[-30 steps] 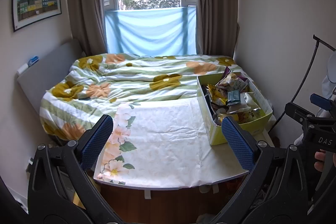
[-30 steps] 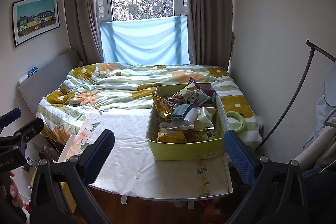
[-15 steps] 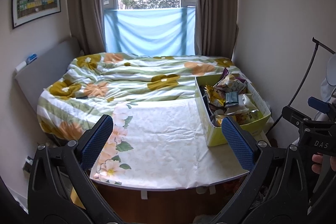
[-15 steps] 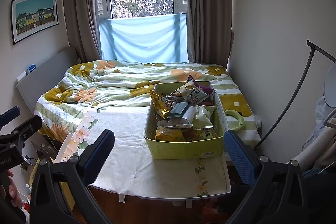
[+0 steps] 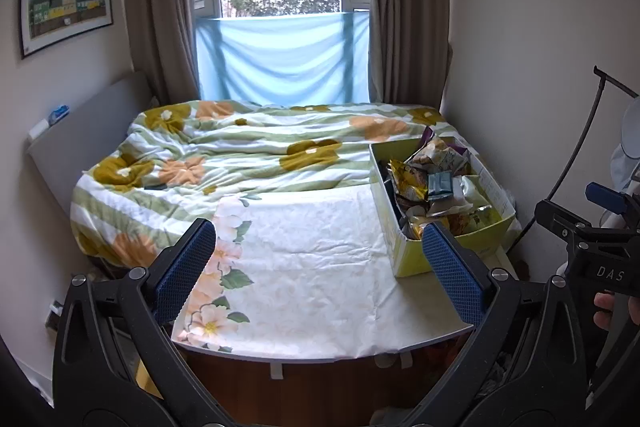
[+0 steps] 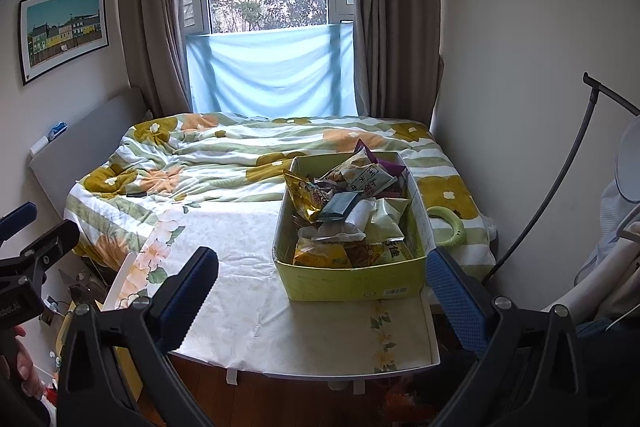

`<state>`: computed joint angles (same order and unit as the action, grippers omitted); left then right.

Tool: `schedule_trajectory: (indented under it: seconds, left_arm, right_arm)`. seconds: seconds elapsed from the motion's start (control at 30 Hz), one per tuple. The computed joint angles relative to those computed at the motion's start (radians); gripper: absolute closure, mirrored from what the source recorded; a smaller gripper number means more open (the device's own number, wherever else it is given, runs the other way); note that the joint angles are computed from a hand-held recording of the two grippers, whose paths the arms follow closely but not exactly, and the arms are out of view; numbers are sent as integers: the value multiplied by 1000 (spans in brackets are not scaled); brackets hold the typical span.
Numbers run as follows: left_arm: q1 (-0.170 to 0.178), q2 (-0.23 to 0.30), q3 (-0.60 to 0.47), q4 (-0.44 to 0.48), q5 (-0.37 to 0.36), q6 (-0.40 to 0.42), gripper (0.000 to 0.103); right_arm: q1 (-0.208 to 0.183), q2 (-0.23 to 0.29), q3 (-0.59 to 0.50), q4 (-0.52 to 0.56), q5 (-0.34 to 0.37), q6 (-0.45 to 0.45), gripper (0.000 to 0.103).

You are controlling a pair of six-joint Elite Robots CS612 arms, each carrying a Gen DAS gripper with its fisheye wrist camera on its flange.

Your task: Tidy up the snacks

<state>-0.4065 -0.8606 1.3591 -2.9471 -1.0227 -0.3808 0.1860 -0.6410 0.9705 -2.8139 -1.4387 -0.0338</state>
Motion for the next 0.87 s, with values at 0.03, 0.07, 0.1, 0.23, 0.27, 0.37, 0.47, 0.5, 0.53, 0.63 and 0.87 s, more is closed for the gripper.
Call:
schedule_trajectory:
  seconds: [0.03, 0.07, 0.1, 0.23, 0.27, 0.37, 0.47, 0.5, 0.53, 0.63, 0.87]
  left_arm:
    - [0, 0, 0, 0, -2, 0, 1]
    - [0, 0, -1, 0, -3, 0, 1]
    - [0, 1, -2, 1, -6, 1, 0]
    - [0, 3, -6, 2, -6, 4, 1]
    - [0, 3, -6, 2, -7, 5, 1]
    - [1, 4, -8, 0, -10, -2, 0]
    - [0, 3, -7, -10, -5, 0, 0]
    - [1, 2, -6, -15, -9, 0, 0]
    - [2, 2, -5, -20, -13, -3, 1]
    - [3, 1, -5, -27, -18, -8, 1]
    - [2, 3, -4, -46, -9, -6, 0]
  right_arm:
    - [0, 0, 0, 0, -1, 0, 0]
    - [0, -1, 2, -2, -1, -1, 0]
    - [-1, -1, 3, -3, -3, -1, 0]
    - [-1, -1, 5, 1, -5, 0, 0]
    - [-1, -1, 5, 1, -6, 0, 0]
    - [-2, -2, 6, -1, -4, 0, 0]
    - [-1, 0, 2, 1, -4, 0, 0]
    - [-1, 0, 1, 0, -4, 0, 0]
    - [-2, 0, 5, -3, -4, 0, 0]
    - [-2, 0, 4, -1, -3, 0, 0]
    - [-3, 0, 6, 3, -5, 4, 0]
